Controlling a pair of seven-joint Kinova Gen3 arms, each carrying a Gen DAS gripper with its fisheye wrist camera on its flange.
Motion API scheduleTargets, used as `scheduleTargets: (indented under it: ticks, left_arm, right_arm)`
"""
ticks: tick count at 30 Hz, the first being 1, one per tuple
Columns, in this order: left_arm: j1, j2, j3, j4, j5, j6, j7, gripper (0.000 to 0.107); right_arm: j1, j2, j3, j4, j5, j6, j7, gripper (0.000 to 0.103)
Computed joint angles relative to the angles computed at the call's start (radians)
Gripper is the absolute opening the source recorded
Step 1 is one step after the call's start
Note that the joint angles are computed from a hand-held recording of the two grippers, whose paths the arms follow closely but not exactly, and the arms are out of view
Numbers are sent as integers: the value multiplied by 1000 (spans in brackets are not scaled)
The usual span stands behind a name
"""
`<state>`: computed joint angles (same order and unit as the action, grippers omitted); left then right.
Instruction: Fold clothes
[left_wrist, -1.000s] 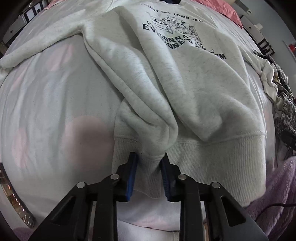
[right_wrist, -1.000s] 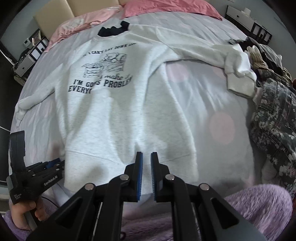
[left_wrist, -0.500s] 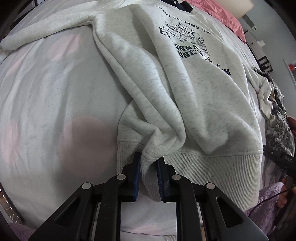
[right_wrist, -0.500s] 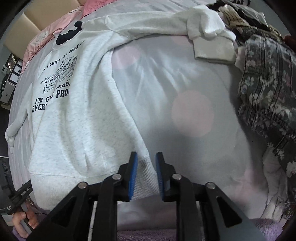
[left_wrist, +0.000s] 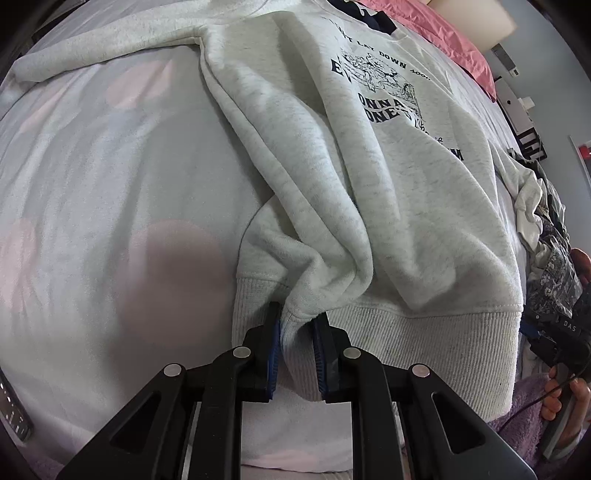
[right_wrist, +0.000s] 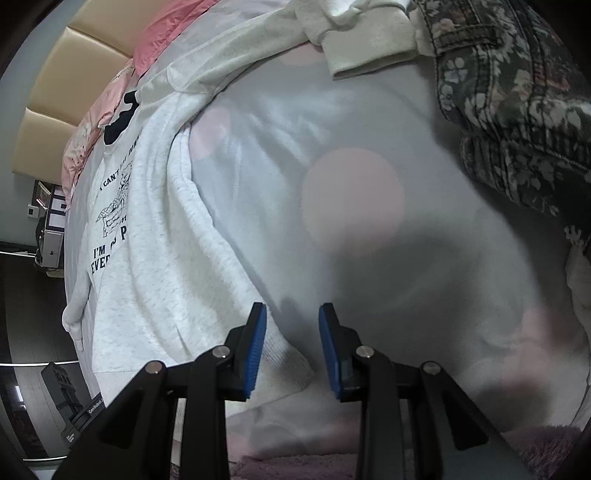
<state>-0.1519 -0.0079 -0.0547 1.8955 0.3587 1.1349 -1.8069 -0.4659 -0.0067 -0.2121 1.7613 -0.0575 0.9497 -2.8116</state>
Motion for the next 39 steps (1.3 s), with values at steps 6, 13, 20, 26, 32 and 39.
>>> scheduleTargets:
  ticks: [6,13,20,26,32,39]
  left_arm:
    - [-29,-16,-30,22,42,14,-51,17]
    - [-85,-65,-74,32,103,51,-97,9]
    - [-127,-130,-127,-8,164,116,-112,6]
    - [-144,-205,-164,-67,129,142,-68,6]
    - [-178,-202,-204,-81,41,148,-9,6]
    - [-194,-139,-177,-73,7,174,27,6]
  right_arm:
    - [5,56,11,-29,-75,7,137,29]
    - [-68,79,-4,-102,39,57,114,9]
    - [-118,-2,-50,-145,193,89,0,7]
    - [-126,-61,-92,-264,319,233,-62,7]
    - [-106,-82,-115,-283,329,370,-81,6]
    - [-70,-64,-86,-171,191,310,-25,7]
